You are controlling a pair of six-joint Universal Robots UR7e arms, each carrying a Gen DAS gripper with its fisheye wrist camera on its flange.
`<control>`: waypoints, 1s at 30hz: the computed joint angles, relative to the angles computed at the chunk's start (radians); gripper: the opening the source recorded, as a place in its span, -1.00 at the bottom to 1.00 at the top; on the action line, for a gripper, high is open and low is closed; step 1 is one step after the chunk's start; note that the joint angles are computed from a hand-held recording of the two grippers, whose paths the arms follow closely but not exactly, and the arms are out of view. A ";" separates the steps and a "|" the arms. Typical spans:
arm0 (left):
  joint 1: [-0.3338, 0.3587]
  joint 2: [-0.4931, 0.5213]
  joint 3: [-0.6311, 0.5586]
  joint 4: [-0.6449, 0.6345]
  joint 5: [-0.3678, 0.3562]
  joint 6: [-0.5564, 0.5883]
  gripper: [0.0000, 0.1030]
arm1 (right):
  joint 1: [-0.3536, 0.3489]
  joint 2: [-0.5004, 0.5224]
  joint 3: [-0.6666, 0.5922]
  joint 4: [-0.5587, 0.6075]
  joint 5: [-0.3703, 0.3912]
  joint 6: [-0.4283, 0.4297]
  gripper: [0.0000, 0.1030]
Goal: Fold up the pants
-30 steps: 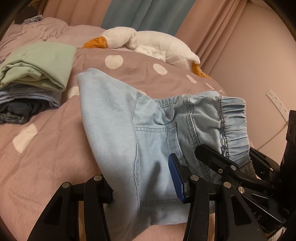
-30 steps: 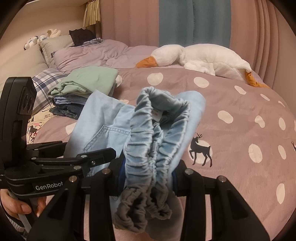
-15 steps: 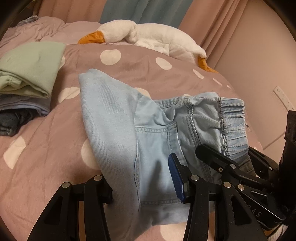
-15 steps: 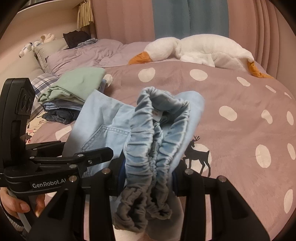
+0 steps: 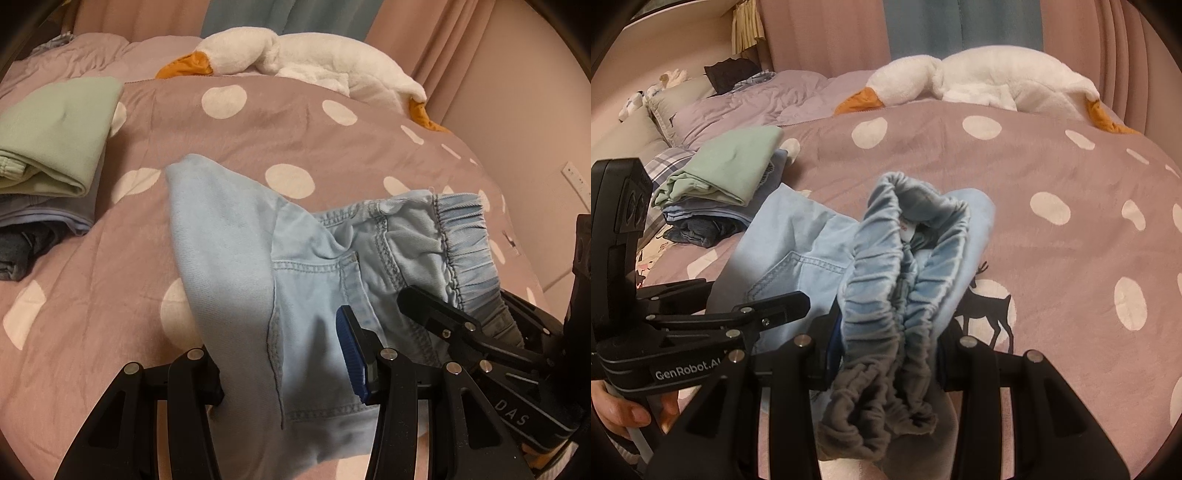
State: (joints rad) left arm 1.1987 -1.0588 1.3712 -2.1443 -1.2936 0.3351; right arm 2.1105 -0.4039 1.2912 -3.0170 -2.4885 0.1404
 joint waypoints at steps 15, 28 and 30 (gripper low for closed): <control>0.024 0.051 -0.040 0.017 0.120 -0.014 -0.05 | -0.076 -0.086 0.114 0.080 0.118 0.223 -0.02; 0.040 0.056 -0.031 -0.013 0.157 -0.023 0.52 | -0.104 -0.110 0.165 0.083 0.150 0.307 0.44; 0.039 0.044 -0.025 -0.007 0.160 -0.028 0.51 | -0.099 -0.121 0.176 0.080 0.158 0.328 0.44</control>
